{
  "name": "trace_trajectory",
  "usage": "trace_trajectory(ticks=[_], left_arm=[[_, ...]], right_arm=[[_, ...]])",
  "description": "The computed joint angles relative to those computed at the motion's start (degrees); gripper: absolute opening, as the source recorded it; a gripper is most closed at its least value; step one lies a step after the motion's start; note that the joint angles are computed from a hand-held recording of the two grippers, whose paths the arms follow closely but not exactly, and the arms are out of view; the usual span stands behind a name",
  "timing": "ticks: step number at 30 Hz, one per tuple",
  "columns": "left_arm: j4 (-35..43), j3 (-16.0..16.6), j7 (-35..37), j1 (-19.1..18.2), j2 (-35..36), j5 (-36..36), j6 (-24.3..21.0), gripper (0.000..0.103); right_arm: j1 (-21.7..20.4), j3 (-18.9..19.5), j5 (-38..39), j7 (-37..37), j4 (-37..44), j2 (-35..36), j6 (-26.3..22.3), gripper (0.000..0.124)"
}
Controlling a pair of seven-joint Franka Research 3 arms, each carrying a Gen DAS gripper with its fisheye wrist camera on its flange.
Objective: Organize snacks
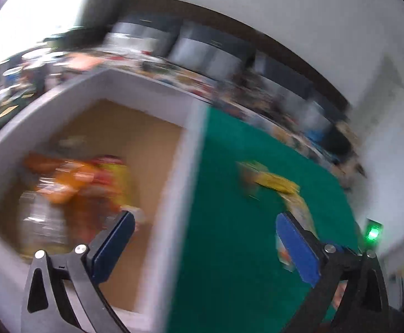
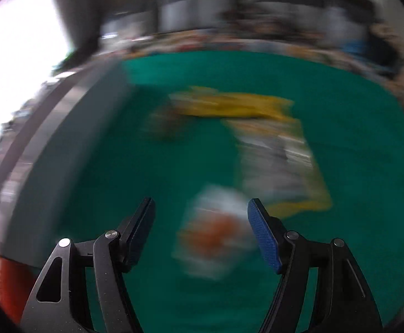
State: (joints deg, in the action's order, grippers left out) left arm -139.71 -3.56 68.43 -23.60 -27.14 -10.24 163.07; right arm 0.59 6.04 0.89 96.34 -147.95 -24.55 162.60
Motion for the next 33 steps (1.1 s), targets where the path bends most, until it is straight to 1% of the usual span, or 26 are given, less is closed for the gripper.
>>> trace_trajectory(ticks=[1, 2, 3, 4, 5, 6, 7, 8, 10, 11, 12, 13, 14, 15, 16, 17, 18, 20, 22, 24, 26, 33], left_arm=[[1.4, 0.8, 2.0, -3.5, 2.1, -2.0, 0.4, 0.102], [2.9, 1.4, 3.9, -6.1, 4.3, -4.0, 0.6, 0.102], [4.9, 1.2, 5.6, -8.0, 7.6, -5.7, 0.2, 0.102], [6.5, -0.1, 5.9, -7.8, 10.2, -5.9, -0.3, 0.102], [8.0, -1.7, 5.4, -6.8, 12.2, -5.3, -0.9, 0.102], [9.5, -3.7, 3.8, -5.2, 14.6, -3.6, -1.6, 0.102], [11.3, -6.1, 0.5, -3.0, 17.7, -0.3, -2.6, 0.102], [12.3, -7.4, -1.0, -1.7, 19.3, 1.3, -3.1, 0.102], [14.5, -9.7, -6.4, 1.1, 23.5, 7.2, -3.3, 0.102], [15.0, -10.4, -8.4, 1.9, 24.5, 9.7, -3.4, 0.102], [16.1, -10.9, -12.0, 2.8, 26.2, 14.5, -3.8, 0.102], [16.5, -11.1, -14.2, 3.4, 27.1, 17.9, -4.2, 0.102], [17.2, -11.2, -16.5, 3.8, 28.2, 21.2, -4.7, 0.102], [17.7, -11.3, -17.7, 4.0, 29.0, 23.0, -4.9, 0.102], [18.0, -11.2, -19.9, 4.0, 29.6, 26.6, -5.0, 0.102], [17.9, -10.9, -22.9, 3.9, 30.0, 31.6, -4.4, 0.102], [18.3, -10.7, -24.4, 3.8, 30.7, 35.0, -4.7, 0.102], [19.0, -10.8, -26.1, 3.4, 31.2, 39.5, -6.1, 0.102], [19.7, -10.8, -27.1, 3.2, 31.8, 42.3, -7.5, 0.102], [20.7, -10.9, -27.2, 3.0, 32.5, 43.3, -8.7, 0.103], [20.3, -10.9, -27.0, 3.2, 32.2, 42.9, -8.4, 0.103], [20.6, -11.0, -27.1, 3.2, 32.4, 43.1, -8.6, 0.103]], right_arm=[[-4.2, 1.1, -3.1, 2.0, -2.4, -1.6, 1.4, 0.072], [-8.8, 2.0, -6.0, 3.8, -4.7, -3.3, 2.7, 0.072], [-12.3, 2.8, -7.9, 5.4, -5.8, -4.0, 3.4, 0.072], [-15.7, 3.6, -9.5, 6.9, -6.5, -4.2, 3.6, 0.072], [-18.8, 4.0, -10.8, 8.5, -6.8, -4.2, 3.5, 0.072], [-20.3, 3.5, -11.3, 9.1, -6.7, -4.4, 2.7, 0.072], [-21.8, 3.3, -12.0, 9.9, -6.5, -3.9, 2.8, 0.072], [-23.2, 3.0, -12.9, 10.5, -6.2, -3.1, 2.8, 0.072], [-25.4, 2.5, -14.8, 11.3, -5.2, -1.1, 3.0, 0.072], [-25.9, 2.2, -15.5, 11.7, -4.6, -0.1, 2.9, 0.072], [-25.7, 1.2, -15.7, 11.5, -4.2, 0.9, 3.4, 0.075], [-24.7, -0.9, -15.0, 10.5, -4.6, 1.1, 5.3, 0.075], [-25.3, -0.9, -15.4, 10.5, -4.6, 1.5, 6.5, 0.075], [-26.3, -0.3, -16.1, 10.8, -4.1, 2.2, 7.1, 0.076], [-25.9, -1.4, -15.8, 9.8, -4.3, 2.7, 8.2, 0.076], [-25.4, -2.1, -15.1, 9.0, -4.1, 3.6, 9.5, 0.078], [-24.9, -2.9, -14.3, 8.0, -4.4, 3.7, 10.3, 0.08], [-25.0, -2.9, -13.1, 7.0, -4.1, 4.4, 10.5, 0.083], [-25.2, -2.2, -12.6, 6.6, -4.8, 3.8, 10.5, 0.085], [-26.1, -1.2, -12.5, 6.7, -5.0, 3.7, 10.6, 0.085], [-26.9, -0.4, -12.6, 6.9, -5.3, 3.6, 10.7, 0.086], [-27.2, -0.2, -11.9, 6.3, -5.2, 3.7, 10.8, 0.086]])
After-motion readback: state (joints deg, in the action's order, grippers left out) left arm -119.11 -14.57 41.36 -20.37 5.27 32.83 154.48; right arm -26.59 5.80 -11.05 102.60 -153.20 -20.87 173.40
